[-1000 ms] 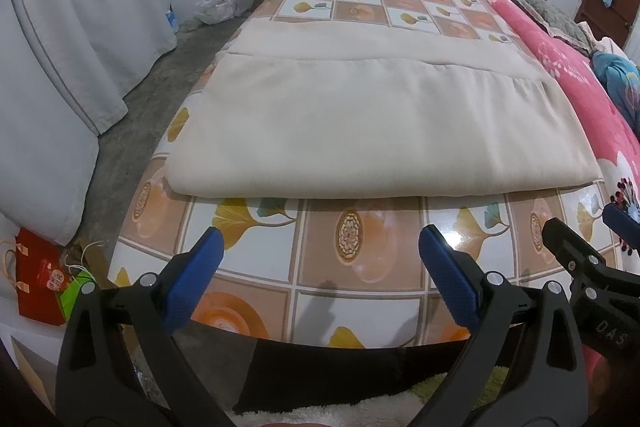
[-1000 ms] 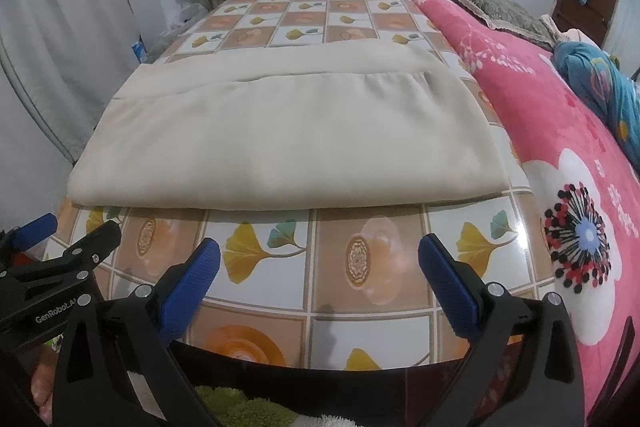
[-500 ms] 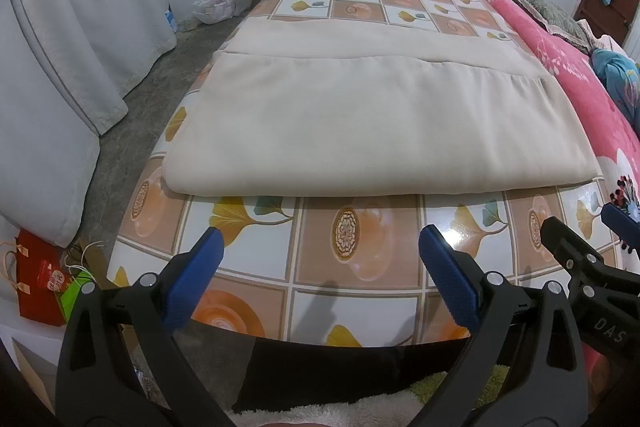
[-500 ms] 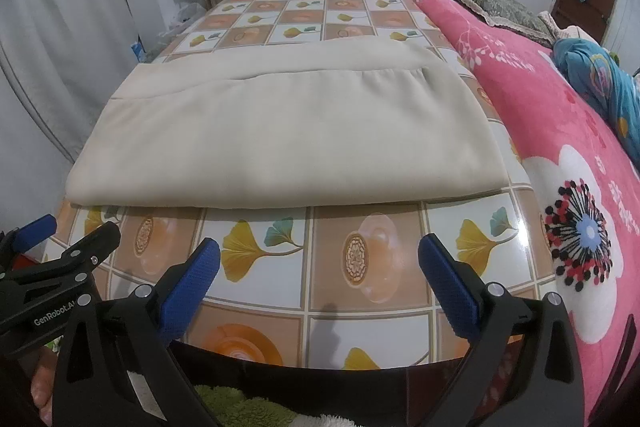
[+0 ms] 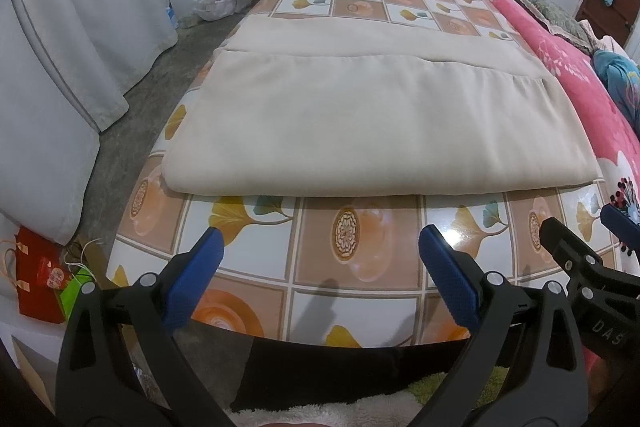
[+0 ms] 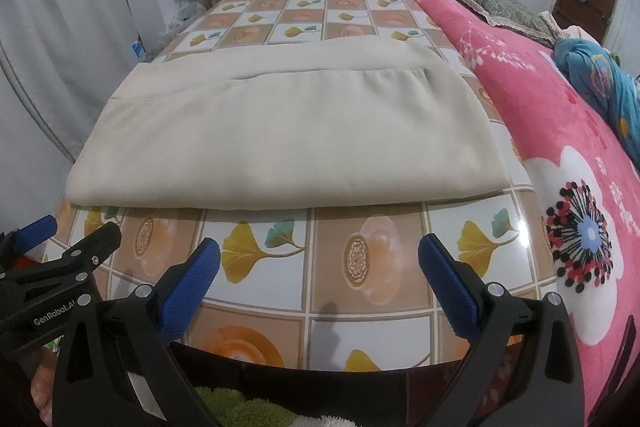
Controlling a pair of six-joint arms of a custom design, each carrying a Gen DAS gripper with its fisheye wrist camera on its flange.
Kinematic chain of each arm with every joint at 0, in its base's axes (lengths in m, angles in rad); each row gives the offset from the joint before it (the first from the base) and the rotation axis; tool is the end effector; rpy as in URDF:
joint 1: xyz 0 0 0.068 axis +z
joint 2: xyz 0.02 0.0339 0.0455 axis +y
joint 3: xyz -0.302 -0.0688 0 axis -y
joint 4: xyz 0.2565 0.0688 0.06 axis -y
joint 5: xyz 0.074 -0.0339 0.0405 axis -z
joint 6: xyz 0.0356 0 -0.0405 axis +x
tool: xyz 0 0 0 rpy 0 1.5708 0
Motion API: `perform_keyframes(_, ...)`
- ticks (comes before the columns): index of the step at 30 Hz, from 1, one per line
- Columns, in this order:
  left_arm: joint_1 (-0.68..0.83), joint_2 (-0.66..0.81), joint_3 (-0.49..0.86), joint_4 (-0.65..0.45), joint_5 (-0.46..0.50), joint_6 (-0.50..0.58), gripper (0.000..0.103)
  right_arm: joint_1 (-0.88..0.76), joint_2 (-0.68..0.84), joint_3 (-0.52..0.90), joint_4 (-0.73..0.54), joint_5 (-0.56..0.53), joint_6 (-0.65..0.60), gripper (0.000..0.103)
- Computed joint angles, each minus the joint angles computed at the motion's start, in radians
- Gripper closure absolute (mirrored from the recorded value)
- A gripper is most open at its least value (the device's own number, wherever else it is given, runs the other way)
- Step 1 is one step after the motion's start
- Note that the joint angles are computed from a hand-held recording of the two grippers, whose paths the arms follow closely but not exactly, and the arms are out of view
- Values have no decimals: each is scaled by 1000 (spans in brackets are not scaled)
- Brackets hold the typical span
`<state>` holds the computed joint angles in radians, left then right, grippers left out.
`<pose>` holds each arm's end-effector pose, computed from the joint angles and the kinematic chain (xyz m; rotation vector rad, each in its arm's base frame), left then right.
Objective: Fold large clothes
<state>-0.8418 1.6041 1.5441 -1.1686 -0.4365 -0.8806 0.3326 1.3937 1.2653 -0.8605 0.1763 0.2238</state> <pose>0.2279 -0.2326 0.3597 -0.1496 2.5899 0.0348 0.2750 0.0884 0.3463 -0.0709 2.5356 -0.0070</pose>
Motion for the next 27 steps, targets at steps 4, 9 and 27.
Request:
perform_keyframes(4,-1,1,2,0,-2,-1,9,-1,-1,0,1,0,-2,6)
perform_keyframes(9,3,1,8,0,-3,7,9,0,-1,1,2,3,-1,6)
perform_keyframes(27,2,4,23,-13,-9,8,9,4,-2,5,-8,13,12,6)
